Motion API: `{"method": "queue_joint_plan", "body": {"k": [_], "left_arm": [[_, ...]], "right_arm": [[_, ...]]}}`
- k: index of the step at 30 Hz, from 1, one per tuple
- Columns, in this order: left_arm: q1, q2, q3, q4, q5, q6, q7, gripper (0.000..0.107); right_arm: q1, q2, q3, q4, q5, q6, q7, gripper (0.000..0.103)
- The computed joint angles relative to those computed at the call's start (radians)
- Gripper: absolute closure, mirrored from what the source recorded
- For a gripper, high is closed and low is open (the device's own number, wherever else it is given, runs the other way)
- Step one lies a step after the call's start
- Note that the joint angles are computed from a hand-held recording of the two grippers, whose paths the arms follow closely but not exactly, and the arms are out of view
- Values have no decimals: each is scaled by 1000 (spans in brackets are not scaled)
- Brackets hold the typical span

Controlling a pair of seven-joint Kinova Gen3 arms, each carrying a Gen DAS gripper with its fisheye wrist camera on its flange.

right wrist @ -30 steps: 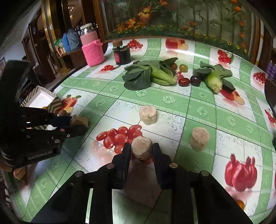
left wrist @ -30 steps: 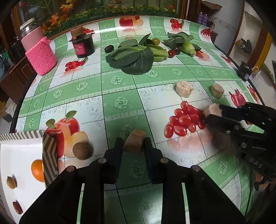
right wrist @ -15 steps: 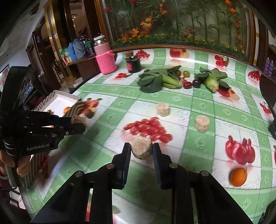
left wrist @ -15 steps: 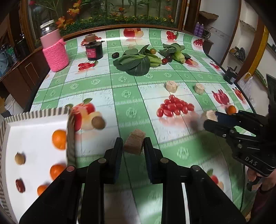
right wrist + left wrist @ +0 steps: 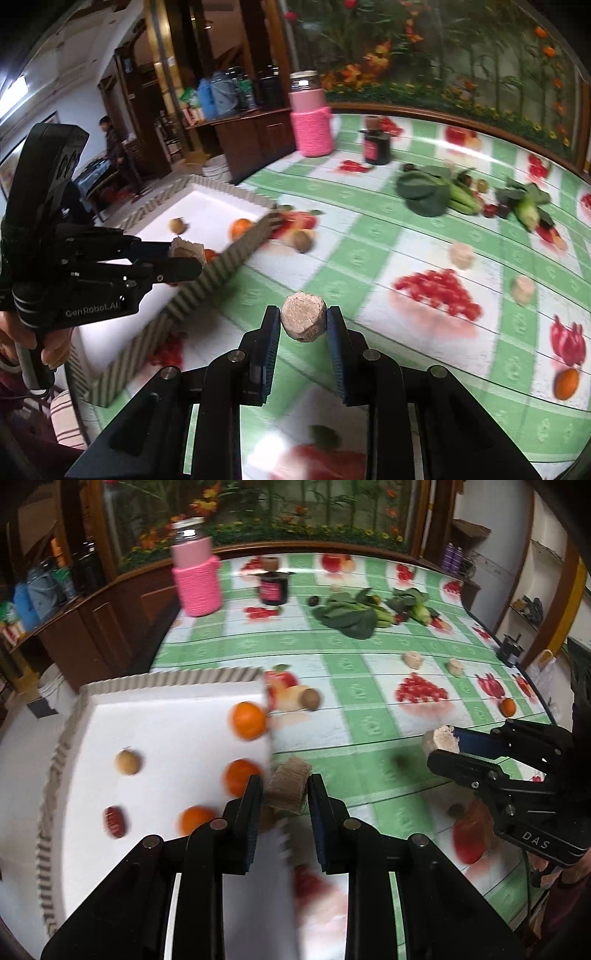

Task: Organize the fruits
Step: 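Carry the tan cube into the tray with the left gripper while the right gripper carries the pale cake, then open the left gripper to drop the cube while the right gripper releases the pale cake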

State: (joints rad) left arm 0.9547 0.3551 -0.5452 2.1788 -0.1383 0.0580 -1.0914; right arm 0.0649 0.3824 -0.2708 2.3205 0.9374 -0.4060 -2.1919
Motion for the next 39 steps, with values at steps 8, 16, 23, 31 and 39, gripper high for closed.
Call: {"method": "queue_joint_plan", "body": {"k": [8,16,23,31,39], "left_arm": [[48,-48,-135,100,-10,-12,6,85],[-70,-76,-82,173,22,-35,-43,85],[-238,-49,58,189,99,-67,-125,85],[-276,-25,85,192,194,-87,-220,85],[-198,1,12,176,258,-69,-263,84]], "right_arm": [[-97,4,-54,-14,-31,26,18,77],[-162,38,-138,-74,-16,95,9,77],[-194,104,-226,-141,-53,207,56,77],[-207,173,-289,-203,-125,308,145,77],[-205,190,-299,-206,-215,313,247,71]]}}
